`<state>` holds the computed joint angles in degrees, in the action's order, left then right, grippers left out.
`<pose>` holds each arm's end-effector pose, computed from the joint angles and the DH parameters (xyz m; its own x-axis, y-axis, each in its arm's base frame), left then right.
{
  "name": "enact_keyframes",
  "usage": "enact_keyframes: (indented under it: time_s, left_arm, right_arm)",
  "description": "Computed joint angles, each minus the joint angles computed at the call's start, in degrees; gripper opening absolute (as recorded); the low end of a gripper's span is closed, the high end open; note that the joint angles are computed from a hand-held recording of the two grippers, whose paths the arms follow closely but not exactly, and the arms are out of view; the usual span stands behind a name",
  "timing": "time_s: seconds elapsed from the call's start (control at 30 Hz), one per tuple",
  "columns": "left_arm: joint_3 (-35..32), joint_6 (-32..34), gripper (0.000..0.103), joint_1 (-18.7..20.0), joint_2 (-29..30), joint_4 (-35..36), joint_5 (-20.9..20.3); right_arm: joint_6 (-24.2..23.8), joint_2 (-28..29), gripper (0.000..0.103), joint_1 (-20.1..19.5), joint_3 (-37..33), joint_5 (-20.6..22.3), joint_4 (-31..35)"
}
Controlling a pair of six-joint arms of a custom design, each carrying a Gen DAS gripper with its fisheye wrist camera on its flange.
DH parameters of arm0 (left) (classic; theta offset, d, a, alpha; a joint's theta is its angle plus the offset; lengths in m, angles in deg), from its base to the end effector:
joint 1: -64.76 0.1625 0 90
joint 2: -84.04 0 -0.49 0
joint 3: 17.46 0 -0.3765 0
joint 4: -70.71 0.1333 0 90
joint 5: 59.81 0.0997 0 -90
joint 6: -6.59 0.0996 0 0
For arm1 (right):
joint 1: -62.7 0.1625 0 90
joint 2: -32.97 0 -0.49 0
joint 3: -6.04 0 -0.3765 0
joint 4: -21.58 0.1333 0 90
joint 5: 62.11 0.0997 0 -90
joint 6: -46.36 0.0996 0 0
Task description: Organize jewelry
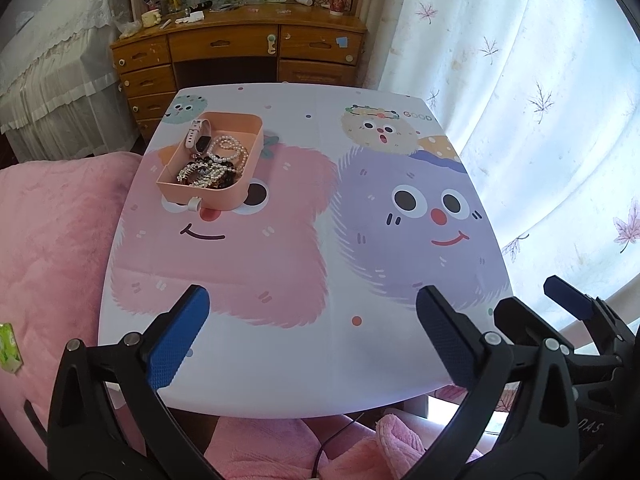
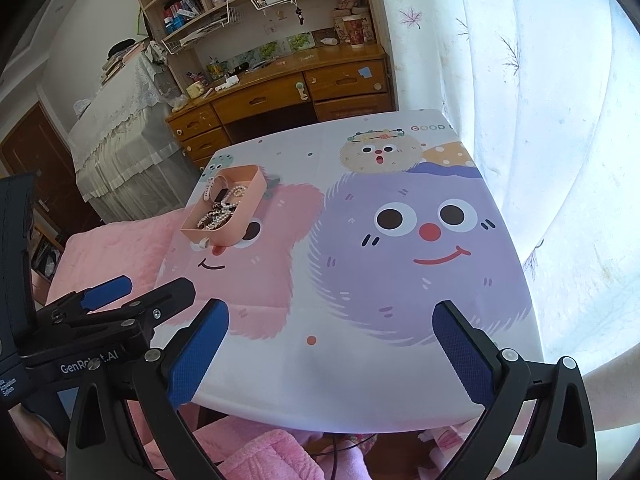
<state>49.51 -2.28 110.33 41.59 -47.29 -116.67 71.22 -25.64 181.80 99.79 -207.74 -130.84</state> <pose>-0.4320 -0.7089 0.2598 -0.7215 0.4458 -0.5298 0.5946 0.7910 -0.1441 0.3741 -0.5671 0.3598 -0.7962 0.3773 0.4729 -0.1075 0.6811 -0.7243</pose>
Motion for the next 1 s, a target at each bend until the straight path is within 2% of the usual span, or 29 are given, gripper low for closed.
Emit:
enact_keyframes:
  time_s: [1.0]
  left_arm:
    - [-0.2, -0.2, 0.103, 0.1, 0.4, -0.3, 1.3]
  right_arm:
    - [-0.2, 0.5, 0.103, -0.3, -0.4, 0.1, -0.2]
